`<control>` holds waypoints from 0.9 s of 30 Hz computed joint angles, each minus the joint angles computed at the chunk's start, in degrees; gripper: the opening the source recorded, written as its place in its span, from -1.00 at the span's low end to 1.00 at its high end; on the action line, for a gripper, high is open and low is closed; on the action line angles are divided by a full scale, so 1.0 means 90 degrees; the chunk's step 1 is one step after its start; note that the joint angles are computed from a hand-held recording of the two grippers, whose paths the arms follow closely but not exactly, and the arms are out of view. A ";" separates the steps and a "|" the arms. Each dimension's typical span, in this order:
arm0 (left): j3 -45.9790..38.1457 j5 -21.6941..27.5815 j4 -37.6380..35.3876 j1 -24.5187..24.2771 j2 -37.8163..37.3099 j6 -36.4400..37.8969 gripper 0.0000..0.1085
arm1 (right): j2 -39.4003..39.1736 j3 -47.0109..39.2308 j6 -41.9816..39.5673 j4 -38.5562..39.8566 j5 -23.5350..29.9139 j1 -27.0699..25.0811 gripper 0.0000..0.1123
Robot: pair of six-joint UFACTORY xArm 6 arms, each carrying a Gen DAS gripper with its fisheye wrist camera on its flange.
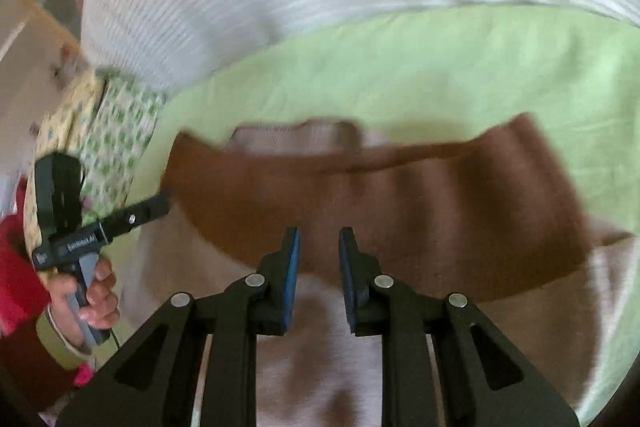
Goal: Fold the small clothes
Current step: 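Release the hem from both grippers and lift them off the sweater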
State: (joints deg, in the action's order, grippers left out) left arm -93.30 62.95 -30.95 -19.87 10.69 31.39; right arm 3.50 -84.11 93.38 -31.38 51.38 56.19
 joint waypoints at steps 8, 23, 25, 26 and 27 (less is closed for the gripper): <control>0.0205 -0.1104 0.1222 -0.0338 0.0191 -0.0753 -0.18 | 0.0064 -0.0139 0.1095 -0.0686 0.1829 0.0059 -0.68; 0.1304 -0.0477 0.0453 -0.0019 -0.1095 -0.0504 0.05 | 0.0156 -0.0836 0.1277 -0.0665 0.2584 0.1332 -0.25; 0.1615 -0.0647 0.0849 -0.0114 -0.1213 -0.0661 0.05 | 0.0125 -0.0829 0.1417 -0.0356 0.3278 0.1404 -0.25; 0.1667 -0.0652 0.0921 -0.0089 -0.1207 -0.0681 0.05 | -0.0029 -0.0647 0.1788 -0.0243 0.3697 0.1506 -0.25; 0.1759 -0.0692 0.0930 -0.0034 -0.1243 -0.0636 0.06 | -0.0255 -0.0371 0.2191 -0.0254 0.3850 0.1612 -0.25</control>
